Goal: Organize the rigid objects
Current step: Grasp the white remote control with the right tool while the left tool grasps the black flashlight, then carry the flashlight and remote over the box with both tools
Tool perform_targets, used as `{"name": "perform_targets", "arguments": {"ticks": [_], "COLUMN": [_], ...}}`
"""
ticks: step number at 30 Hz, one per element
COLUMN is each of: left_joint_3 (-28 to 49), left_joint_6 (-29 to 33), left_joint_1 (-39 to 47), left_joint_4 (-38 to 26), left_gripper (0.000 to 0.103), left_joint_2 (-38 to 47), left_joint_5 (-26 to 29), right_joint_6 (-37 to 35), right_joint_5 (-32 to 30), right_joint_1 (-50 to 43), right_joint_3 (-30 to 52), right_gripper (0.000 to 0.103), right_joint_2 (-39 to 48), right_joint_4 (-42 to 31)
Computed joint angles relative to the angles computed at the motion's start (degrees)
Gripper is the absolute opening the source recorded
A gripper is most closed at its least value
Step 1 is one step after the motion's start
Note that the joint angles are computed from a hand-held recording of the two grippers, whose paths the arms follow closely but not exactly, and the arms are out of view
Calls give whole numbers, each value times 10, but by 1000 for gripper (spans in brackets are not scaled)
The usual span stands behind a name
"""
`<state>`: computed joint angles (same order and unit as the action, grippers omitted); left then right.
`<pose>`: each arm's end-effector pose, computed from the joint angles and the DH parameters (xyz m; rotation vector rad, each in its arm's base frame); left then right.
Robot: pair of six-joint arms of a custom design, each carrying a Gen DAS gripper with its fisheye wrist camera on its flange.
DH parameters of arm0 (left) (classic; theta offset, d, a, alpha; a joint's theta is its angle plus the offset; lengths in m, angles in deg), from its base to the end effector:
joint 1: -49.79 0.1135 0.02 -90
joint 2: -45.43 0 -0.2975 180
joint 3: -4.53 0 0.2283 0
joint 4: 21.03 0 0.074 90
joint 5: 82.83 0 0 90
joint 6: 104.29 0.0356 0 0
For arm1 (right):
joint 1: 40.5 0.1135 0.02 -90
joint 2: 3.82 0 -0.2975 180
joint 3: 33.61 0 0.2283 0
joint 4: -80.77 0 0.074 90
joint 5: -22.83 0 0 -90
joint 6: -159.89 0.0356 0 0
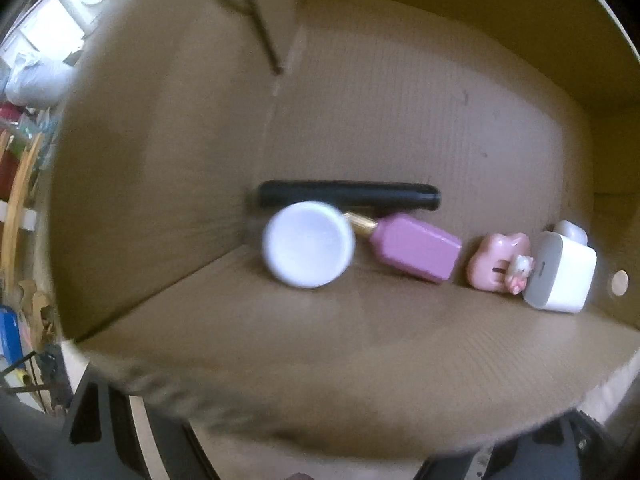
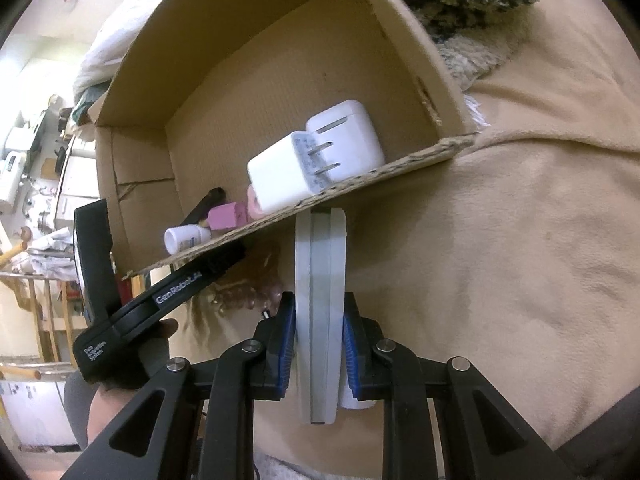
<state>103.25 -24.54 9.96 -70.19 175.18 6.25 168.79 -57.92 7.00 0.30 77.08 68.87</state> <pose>0.3264 -0.2715 0.1166 0.7583 2.8803 -0.0865 0.1292 0.1326 0.1469 1.2512 2.4567 0.6700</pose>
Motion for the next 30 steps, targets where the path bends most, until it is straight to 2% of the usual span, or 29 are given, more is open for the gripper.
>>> {"name": "perform_targets", "arguments": {"ticks": [6, 10, 18, 23, 25, 30], "left_joint_3": [-44, -65, -161, -172, -180, -204], "left_joint_6": [14, 30, 78, 85, 110, 113], "left_joint_1": [32, 64, 59, 76, 98, 98], "left_joint_4": [-17, -51, 30, 23, 18, 42], "left_gripper": [85, 85, 85, 85, 85, 85], "left_joint_2": [-50, -85, -174, -198, -215, -226], "left_joint_5": [1, 42, -8, -6, -2, -1], "right_joint_6": [-13, -22, -5, 18, 22, 31], "right_joint_5": [1, 15, 71, 104, 114, 156], "right_joint_1": [12, 22, 75, 115, 126, 156], "right_joint_3": [17, 38, 69, 82, 88, 109], "right_gripper": [23, 23, 23, 23, 23, 23], "right_joint_2": [2, -3, -31, -49, -51, -68], "right_joint_4": [-11, -43, -113, -155, -167, -206]}}
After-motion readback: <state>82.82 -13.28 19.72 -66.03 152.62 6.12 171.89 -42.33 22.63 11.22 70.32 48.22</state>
